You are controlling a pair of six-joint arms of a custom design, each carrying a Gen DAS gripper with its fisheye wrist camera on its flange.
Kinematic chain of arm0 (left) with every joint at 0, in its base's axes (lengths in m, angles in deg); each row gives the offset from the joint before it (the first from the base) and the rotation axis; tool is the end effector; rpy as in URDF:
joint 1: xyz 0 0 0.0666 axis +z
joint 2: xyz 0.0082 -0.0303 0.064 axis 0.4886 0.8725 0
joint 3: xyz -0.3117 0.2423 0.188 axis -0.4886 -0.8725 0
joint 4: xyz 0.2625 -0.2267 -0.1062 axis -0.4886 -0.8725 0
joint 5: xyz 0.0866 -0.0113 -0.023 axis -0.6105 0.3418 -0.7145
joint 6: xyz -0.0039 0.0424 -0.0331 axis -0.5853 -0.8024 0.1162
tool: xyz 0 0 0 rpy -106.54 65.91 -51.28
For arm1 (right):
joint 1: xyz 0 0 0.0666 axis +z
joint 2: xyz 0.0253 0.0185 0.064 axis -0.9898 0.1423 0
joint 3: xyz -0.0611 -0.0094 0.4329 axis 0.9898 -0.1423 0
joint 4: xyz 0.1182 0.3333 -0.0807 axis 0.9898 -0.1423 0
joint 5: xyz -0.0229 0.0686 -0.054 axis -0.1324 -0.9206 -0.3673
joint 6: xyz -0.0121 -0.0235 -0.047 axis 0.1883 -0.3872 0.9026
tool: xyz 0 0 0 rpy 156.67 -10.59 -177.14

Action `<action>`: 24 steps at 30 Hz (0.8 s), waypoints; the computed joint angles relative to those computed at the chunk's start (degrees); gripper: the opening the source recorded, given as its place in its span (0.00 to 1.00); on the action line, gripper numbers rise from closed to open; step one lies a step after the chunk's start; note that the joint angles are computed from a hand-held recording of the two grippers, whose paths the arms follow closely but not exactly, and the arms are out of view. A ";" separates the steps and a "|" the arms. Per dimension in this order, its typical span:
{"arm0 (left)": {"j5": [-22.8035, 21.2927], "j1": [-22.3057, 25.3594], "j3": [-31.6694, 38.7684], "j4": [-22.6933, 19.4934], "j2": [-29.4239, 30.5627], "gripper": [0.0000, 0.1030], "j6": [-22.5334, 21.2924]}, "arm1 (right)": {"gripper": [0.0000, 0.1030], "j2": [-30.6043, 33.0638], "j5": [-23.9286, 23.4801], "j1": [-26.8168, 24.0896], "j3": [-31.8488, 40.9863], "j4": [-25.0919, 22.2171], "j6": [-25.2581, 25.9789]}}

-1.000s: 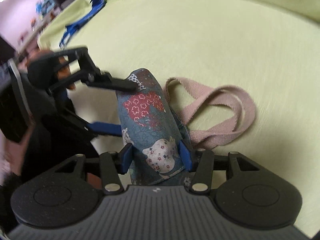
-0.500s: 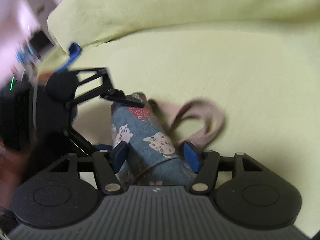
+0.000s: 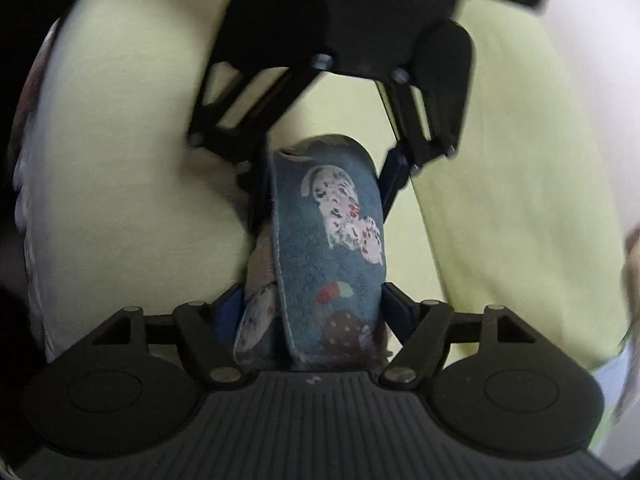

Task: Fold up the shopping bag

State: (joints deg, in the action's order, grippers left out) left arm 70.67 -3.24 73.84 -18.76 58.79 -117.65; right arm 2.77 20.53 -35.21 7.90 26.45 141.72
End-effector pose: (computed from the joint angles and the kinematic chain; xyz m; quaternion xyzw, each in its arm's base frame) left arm 0.3479 -0.2149 0.4662 0.5934 0.7174 0.1341 0.3394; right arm 0.3225 0.3347 0.4487 -0.6904 0.5669 -0.0948 0.4393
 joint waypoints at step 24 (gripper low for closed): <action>-0.56 -3.86 -1.75 -5.99 -9.07 0.72 10.15 | 0.60 11.32 -22.77 -5.22 24.41 -39.73 -31.81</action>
